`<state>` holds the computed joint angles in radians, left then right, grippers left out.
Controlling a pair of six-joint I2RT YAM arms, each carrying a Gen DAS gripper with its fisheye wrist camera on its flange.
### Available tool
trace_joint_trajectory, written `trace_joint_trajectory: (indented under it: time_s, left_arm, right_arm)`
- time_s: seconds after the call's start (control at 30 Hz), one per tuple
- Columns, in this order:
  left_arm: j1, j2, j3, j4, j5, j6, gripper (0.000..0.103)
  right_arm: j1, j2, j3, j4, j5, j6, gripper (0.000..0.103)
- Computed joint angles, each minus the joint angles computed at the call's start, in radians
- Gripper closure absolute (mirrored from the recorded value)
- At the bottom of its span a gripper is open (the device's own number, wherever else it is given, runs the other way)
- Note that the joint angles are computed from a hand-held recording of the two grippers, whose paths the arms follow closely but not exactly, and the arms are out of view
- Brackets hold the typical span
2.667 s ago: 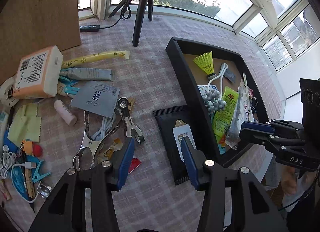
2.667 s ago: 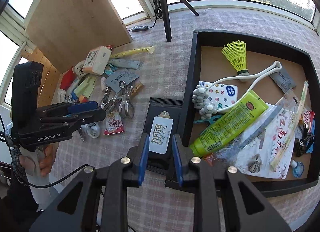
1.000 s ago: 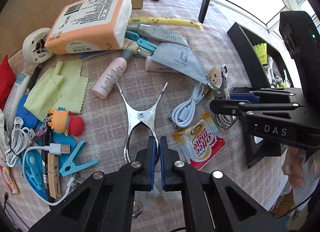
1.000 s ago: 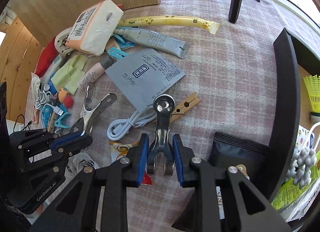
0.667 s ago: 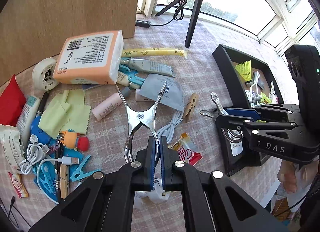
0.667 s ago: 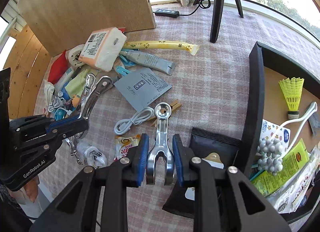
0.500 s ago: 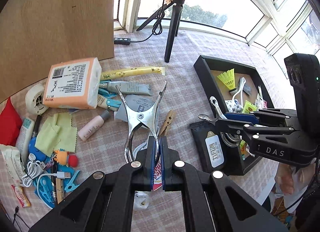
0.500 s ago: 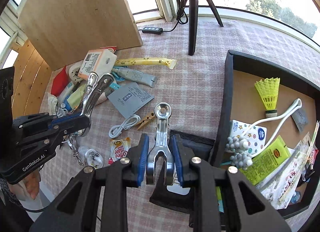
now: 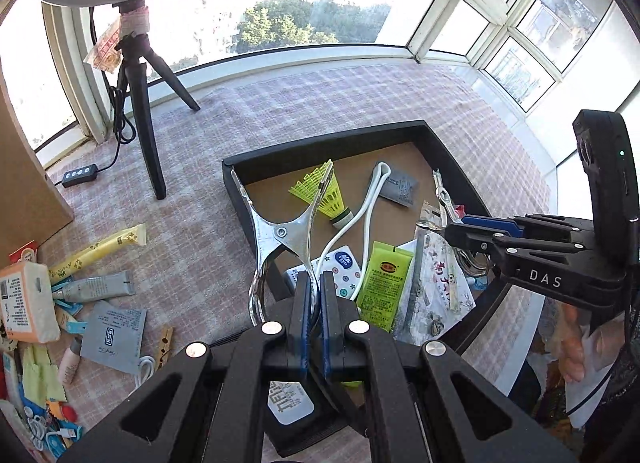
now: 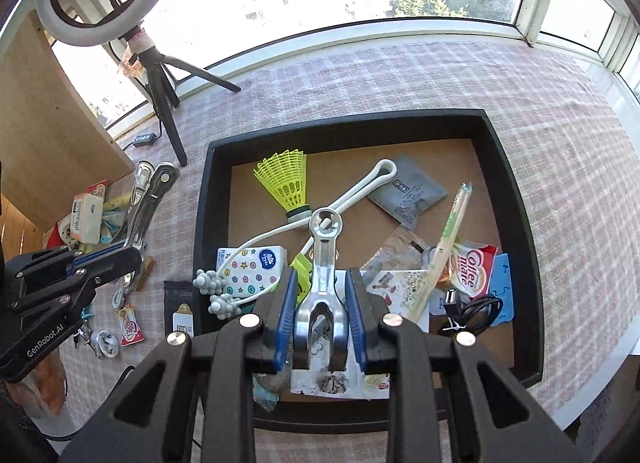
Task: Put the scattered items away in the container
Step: 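Carry both metal clips over the tray and release them, then move both open grippers back over the cluttered pile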
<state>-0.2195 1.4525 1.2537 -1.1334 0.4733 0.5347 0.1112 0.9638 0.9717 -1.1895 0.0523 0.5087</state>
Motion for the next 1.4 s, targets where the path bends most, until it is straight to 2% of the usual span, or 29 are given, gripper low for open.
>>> trace_joint_trajectory:
  time_s: [0.17,0.23,0.3,0.33,0.37,0.4,0.43,0.67,0.9,1.07,1.27,1.4]
  left_arm:
    - [-0.183,-0.029,-0.016,0.054,-0.030,-0.138,0.099]
    - [-0.246,-0.033,-0.020,0.081,-0.050,-0.187,0.097]
    - [-0.295,-0.026,-0.020,0.106,-0.068,-0.232,0.082]
    - [-0.313,-0.016,-0.015,0.108,-0.076,-0.250,0.057]
    - [-0.321,-0.016,-0.016,0.114,-0.072,-0.261,0.041]
    - [-0.327,-0.024,-0.022,0.125,-0.069,-0.269,0.041]
    - [-0.334,-0.032,-0.025,0.128,-0.074,-0.269,0.041]
    - [-0.298,-0.076,-0.050,0.121,-0.087,-0.232,0.043]
    - [-0.118,-0.094,-0.074,0.070,-0.064,-0.116,0.043]
    - [0.116,-0.079,-0.062,0.012,-0.056,0.050,0.043]
    - [0.508,0.082,0.099,-0.107,-0.034,0.294,0.042]
    - [0.735,0.223,0.226,-0.137,-0.050,0.410,0.042]
  right_arm:
    - [-0.269,-0.069,-0.029,-0.047,-0.055,-0.169,0.079]
    - [-0.337,-0.080,-0.040,-0.051,-0.065,-0.216,0.083]
    - [-0.393,-0.105,-0.048,-0.047,-0.098,-0.264,0.083]
    - [-0.413,-0.105,-0.049,-0.046,-0.108,-0.274,0.078]
    - [-0.426,-0.107,-0.049,-0.049,-0.109,-0.273,0.067]
    - [-0.438,-0.109,-0.051,-0.045,-0.112,-0.272,0.057]
    - [-0.450,-0.112,-0.056,-0.037,-0.119,-0.274,0.054]
    - [-0.372,-0.107,-0.065,-0.019,-0.104,-0.212,0.053]
    - [-0.145,-0.089,-0.060,0.012,-0.048,-0.074,0.053]
    - [0.051,-0.053,-0.062,0.054,-0.011,0.044,0.053]
    - [0.334,0.019,-0.045,0.151,0.040,0.161,0.053]
    - [0.537,0.154,0.012,0.194,0.087,0.209,0.053]
